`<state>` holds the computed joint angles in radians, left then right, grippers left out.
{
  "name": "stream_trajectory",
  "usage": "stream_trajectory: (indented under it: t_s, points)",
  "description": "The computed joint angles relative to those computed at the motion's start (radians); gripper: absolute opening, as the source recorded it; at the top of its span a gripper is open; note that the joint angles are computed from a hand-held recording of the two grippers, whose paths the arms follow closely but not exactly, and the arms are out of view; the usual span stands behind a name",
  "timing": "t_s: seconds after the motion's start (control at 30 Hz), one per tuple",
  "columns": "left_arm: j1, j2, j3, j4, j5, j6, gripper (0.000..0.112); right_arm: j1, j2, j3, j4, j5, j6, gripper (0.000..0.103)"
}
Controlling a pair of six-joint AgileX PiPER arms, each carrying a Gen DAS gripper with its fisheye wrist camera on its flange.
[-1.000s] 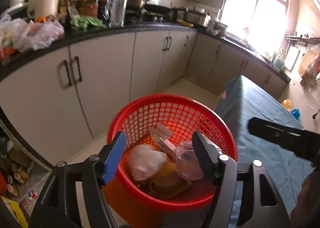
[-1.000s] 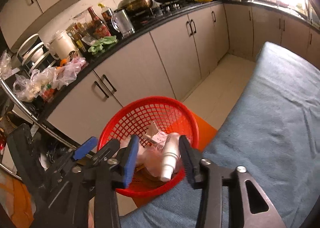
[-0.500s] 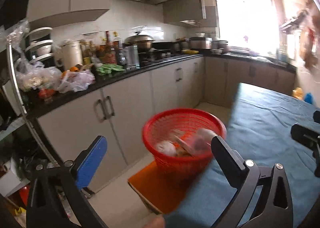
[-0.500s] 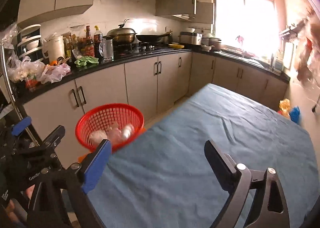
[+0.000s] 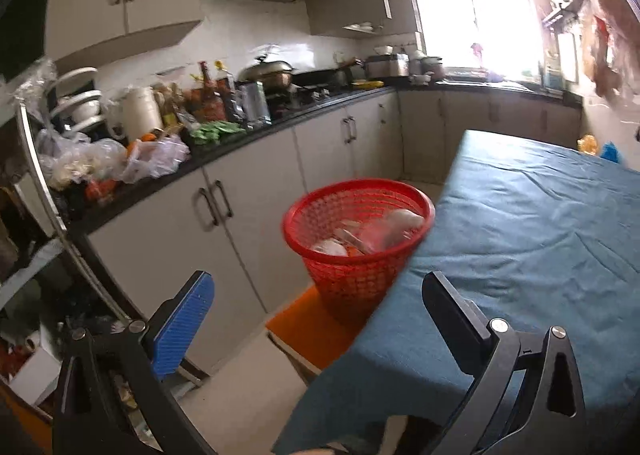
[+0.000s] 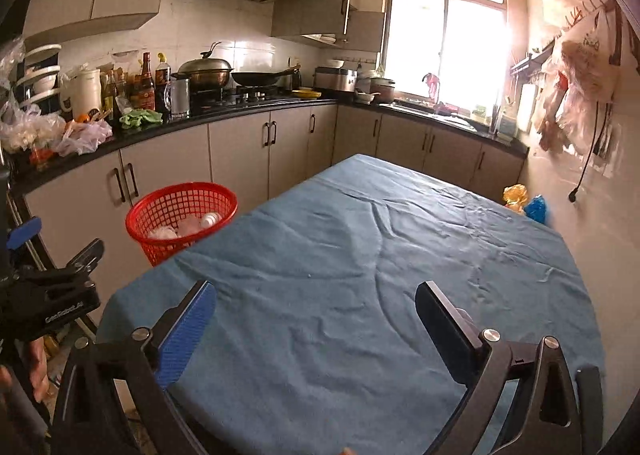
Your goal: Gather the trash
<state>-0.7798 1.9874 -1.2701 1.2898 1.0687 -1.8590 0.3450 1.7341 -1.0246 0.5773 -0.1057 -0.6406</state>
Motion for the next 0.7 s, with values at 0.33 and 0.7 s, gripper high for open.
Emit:
stream_trajectory:
  t_s: [0.33,0.7]
  points:
    - [0.001,0.032,-0.023,-0.023,-0.013,-0.012,0.103,0.028,-0.022,0.053,0.199,-0.064,-0.225,0.102]
    - [0.01,0.032,-0.004,-0.028,-0.021,-0.041,0.103,0.079,0.003,0.042,0.395,-0.088,-0.444,0.102]
